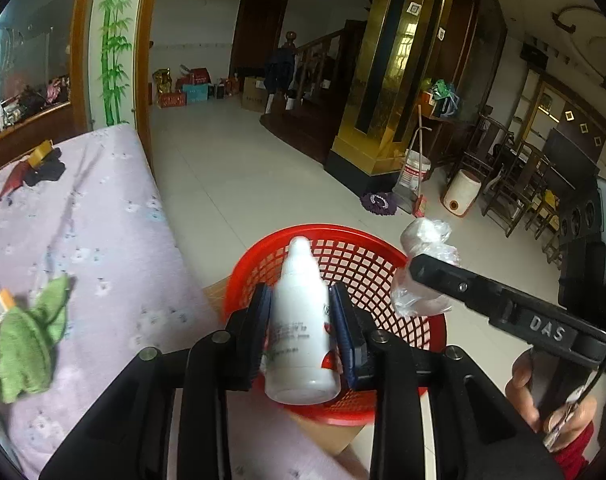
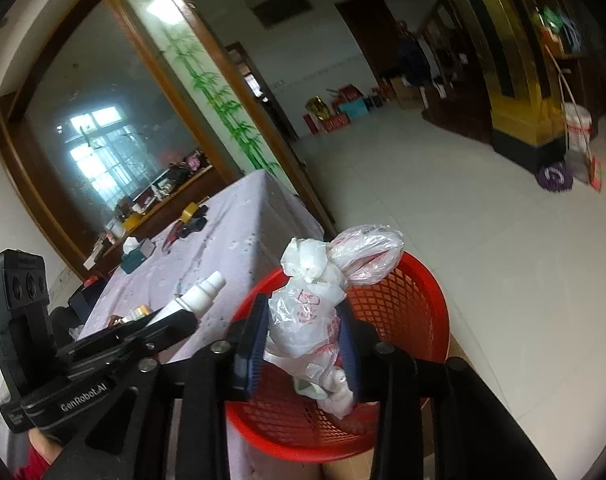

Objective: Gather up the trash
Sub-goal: 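Release both items into the basket and return tools to the table, then grasp the teal wipes pack with the left tool while the right grasps a white medicine box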

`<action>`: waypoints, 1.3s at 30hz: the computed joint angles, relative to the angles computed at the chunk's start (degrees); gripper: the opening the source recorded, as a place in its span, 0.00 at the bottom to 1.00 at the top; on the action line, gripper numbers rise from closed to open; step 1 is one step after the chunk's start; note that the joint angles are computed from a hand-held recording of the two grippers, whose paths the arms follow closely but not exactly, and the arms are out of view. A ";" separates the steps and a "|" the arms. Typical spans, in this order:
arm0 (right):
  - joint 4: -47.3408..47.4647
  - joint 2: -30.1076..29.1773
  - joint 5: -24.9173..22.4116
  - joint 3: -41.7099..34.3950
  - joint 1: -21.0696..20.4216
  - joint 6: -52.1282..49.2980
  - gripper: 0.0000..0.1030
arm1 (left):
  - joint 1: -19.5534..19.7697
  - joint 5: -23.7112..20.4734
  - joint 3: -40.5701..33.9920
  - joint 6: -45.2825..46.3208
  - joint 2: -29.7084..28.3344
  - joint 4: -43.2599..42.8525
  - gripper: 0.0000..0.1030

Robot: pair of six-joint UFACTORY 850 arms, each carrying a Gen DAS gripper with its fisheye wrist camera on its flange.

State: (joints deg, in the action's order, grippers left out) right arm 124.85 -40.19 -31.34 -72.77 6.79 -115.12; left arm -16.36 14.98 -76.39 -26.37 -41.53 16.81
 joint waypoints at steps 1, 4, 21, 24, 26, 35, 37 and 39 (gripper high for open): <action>-0.96 -0.40 0.25 -0.51 -0.20 1.02 0.55 | -0.19 -0.52 -0.59 0.98 -0.40 -1.40 0.51; 1.25 -0.48 -0.08 -0.25 -0.54 -0.59 0.69 | -0.24 1.37 0.60 4.31 0.26 -5.61 0.61; 0.37 3.95 -4.81 4.78 4.34 -2.49 0.69 | 3.48 8.05 20.58 17.63 14.03 -22.48 0.62; -0.83 3.78 -3.80 4.35 6.75 -2.28 0.69 | 4.55 9.24 24.29 21.56 16.45 -27.43 0.62; -2.33 3.31 -3.26 3.82 7.96 -1.74 0.69 | 5.81 10.03 27.40 24.54 18.46 -31.15 0.63; -6.87 1.45 -1.63 1.81 13.10 -0.26 0.69 | 16.28 9.10 36.27 31.49 22.81 -45.48 0.71; -8.95 0.91 -1.80 0.97 13.45 1.41 0.69 | 19.03 7.34 35.94 23.95 21.93 -38.50 0.71; -9.82 0.57 -1.59 0.37 14.22 2.13 0.69 | 20.70 6.41 35.11 20.24 20.65 -35.41 0.71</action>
State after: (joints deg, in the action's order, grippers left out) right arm 115.03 -39.62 -32.92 -72.40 21.02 -112.99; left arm 4.34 21.39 -41.28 -6.13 -20.89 -18.60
